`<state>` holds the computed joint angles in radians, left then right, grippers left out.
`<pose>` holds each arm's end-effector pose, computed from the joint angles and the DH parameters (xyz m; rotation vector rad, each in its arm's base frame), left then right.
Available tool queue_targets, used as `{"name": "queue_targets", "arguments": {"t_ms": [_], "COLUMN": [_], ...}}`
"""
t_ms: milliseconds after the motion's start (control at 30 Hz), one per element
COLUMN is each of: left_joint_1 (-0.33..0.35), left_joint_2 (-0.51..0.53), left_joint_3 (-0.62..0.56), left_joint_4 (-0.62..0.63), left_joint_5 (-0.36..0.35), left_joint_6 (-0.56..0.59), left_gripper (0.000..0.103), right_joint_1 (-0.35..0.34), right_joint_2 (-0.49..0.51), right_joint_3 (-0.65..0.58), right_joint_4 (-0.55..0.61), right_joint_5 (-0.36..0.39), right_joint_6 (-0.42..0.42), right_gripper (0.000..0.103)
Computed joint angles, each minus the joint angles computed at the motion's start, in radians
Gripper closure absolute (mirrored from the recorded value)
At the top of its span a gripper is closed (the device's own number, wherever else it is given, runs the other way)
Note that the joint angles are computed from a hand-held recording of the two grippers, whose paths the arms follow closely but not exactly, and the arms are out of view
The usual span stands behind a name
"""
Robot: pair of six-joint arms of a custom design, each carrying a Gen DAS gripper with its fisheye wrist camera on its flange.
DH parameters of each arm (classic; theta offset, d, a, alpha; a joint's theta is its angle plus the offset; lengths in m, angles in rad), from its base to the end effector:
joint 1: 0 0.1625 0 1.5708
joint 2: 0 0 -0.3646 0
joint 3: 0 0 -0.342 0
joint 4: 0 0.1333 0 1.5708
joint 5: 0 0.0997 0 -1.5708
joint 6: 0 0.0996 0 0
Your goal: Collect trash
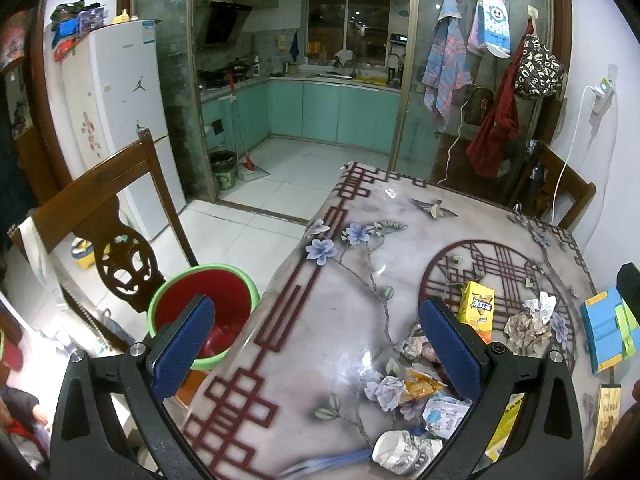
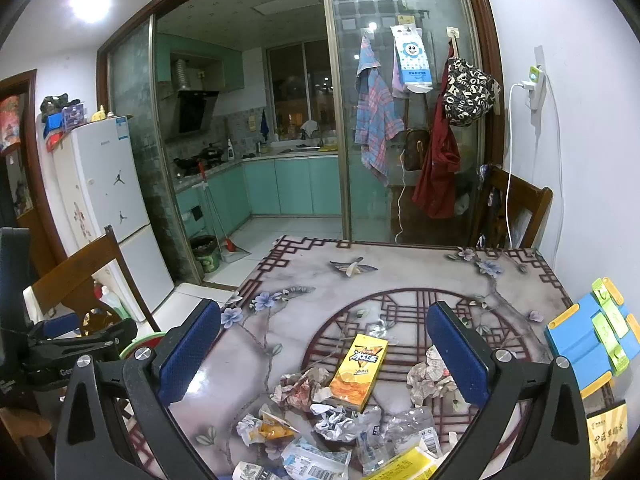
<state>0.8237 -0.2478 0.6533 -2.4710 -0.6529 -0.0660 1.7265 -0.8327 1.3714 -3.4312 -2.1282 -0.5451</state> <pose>-0.3770 -0.7197 0.1111 0.4974 2.2623 -0.9823 0.1797 -0.6251 0.3325 0.2670 -2.0189 1.4062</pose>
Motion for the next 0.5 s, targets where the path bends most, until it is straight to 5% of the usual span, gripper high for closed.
{"name": "queue_targets", "arguments": {"t_ms": [167, 400, 500], "left_joint_1": [0.005, 0.038, 0.063], "left_joint_2": [-0.01, -0.052, -0.05], "left_joint_3": [0.017, 0.111, 0.125], "left_joint_4": [0.0, 0.095, 0.255], "left_joint_5": [-0.02, -0.252, -0.366], "left_joint_6": [0.009, 0.051, 0.029], "left_gripper": [0.0, 0.0, 0.0], "right_joint_1": [-0.01, -0.046, -0.078], "right_joint_2": [-0.019, -0.066, -0.105], "right_joint_3": [0.028, 0.113, 0.174], "right_joint_4": [0.008, -0.009, 0.006], "right_joint_5": [0.007, -0.08, -0.123], "right_joint_6": [0.002, -0.043, -0.019], "right_gripper": [0.0, 0.0, 0.0]}}
